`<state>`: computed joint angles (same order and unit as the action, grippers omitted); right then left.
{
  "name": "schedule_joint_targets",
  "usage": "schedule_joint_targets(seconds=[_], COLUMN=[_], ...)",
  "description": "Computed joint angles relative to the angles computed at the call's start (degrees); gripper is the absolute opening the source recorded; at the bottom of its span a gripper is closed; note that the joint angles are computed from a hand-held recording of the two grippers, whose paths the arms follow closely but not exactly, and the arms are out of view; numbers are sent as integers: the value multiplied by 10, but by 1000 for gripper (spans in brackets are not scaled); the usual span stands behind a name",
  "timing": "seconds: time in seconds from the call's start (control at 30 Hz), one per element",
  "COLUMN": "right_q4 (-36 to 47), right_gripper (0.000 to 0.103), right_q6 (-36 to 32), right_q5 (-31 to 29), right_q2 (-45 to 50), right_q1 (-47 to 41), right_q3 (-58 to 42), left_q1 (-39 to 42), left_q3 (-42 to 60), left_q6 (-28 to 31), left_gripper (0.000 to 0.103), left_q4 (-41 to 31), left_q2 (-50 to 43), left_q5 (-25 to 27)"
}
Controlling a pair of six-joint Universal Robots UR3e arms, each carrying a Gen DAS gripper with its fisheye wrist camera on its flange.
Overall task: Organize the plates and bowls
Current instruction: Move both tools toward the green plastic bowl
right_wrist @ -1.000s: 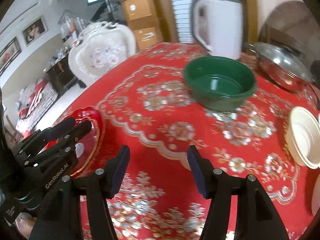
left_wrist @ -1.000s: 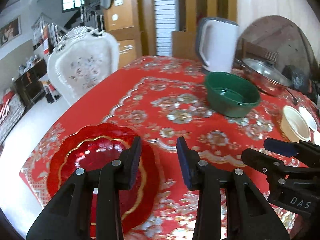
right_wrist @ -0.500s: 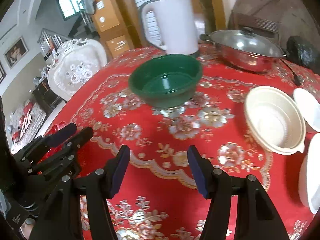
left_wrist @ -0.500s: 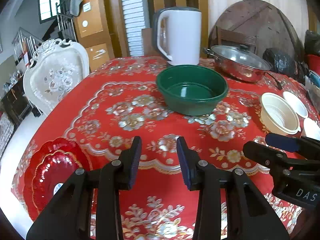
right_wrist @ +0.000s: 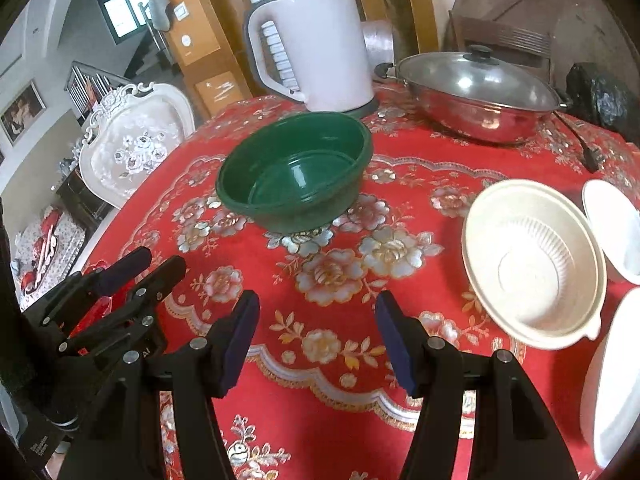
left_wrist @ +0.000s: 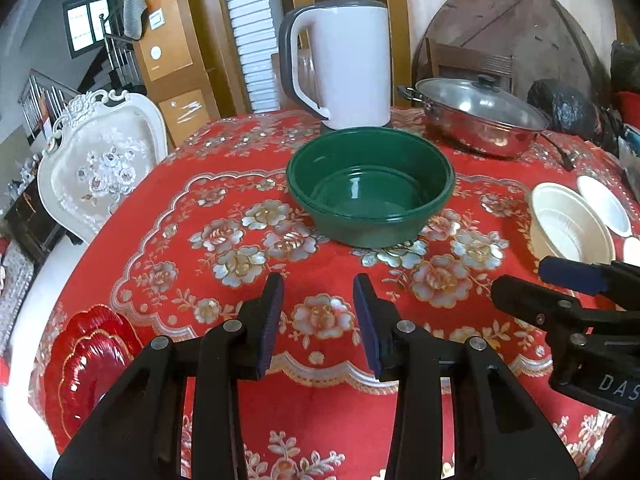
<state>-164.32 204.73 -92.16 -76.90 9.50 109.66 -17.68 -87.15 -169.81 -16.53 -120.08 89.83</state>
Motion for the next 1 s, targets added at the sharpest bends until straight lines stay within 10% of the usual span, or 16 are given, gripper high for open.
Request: schedule_joint_targets(seconds=[1.0], right_q4=[-1], right_gripper=[64], right_q6=[-19], right_q5=[27], right_q2=[-1], right_q1=[-37], right_q3=[-14], left_q1=[12], left_q3=[124], left_q6=[-27], left_gripper=[36], left_q4=[-109], left_q2=[-39], left_q5=[-19])
